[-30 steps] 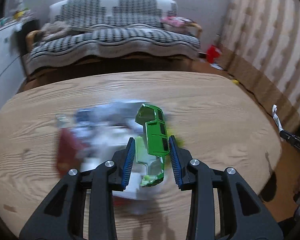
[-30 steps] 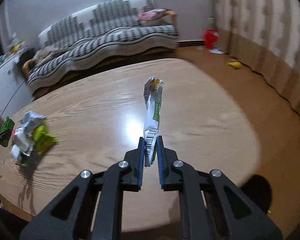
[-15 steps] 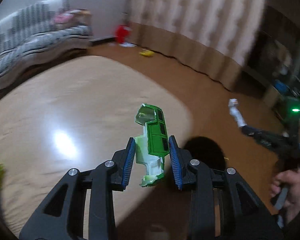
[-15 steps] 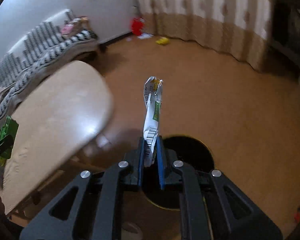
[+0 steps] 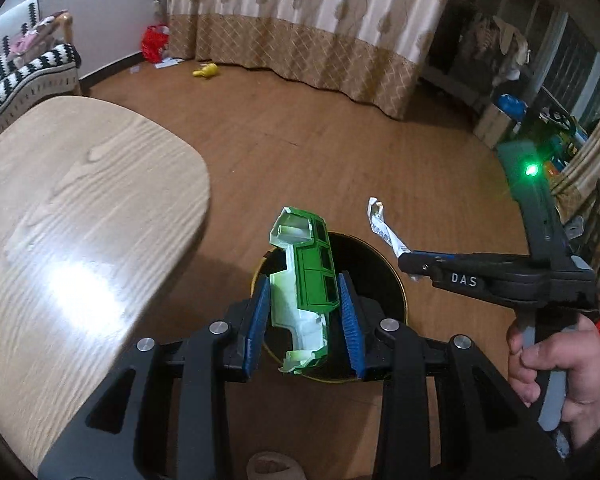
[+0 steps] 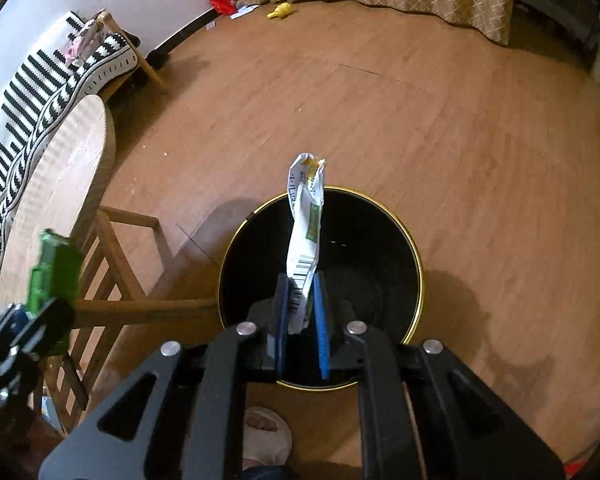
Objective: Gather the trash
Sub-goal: 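Carry the wrapper and tube with both grippers over the black trash bin, then open the right gripper to drop the tube while the left drops the wrapper into the bin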
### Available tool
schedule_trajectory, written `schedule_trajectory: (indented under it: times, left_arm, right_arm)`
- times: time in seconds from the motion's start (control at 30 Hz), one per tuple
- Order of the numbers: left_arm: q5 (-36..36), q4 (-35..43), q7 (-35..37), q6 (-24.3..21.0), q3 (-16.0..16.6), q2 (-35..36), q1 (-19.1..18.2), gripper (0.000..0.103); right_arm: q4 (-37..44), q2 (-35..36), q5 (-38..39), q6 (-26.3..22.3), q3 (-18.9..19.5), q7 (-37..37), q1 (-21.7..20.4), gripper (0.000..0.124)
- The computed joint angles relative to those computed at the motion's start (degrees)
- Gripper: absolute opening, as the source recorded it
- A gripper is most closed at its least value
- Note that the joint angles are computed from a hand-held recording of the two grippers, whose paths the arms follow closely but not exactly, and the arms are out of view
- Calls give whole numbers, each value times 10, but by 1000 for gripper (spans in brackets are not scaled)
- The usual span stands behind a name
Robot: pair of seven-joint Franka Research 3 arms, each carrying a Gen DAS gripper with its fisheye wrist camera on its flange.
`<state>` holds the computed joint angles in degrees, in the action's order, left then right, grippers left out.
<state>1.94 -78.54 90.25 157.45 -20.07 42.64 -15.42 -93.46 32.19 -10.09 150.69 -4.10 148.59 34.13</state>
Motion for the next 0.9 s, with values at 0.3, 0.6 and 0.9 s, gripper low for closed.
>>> schedule_trajectory:
  times: [0.3, 0.6, 0.9]
  left_arm:
    - [1, 71, 2, -45, 7, 51, -17, 34]
    - [-6, 134, 18, -83, 6, 93, -35, 34]
    - [-27, 235, 40, -139, 5, 154, -57, 38]
  right_arm:
    - [16, 17, 13, 5, -3, 12, -2, 17]
    - [-15, -6, -29, 26, -35, 72, 21, 71]
    - [-55, -32, -80, 38, -52, 142, 28, 71]
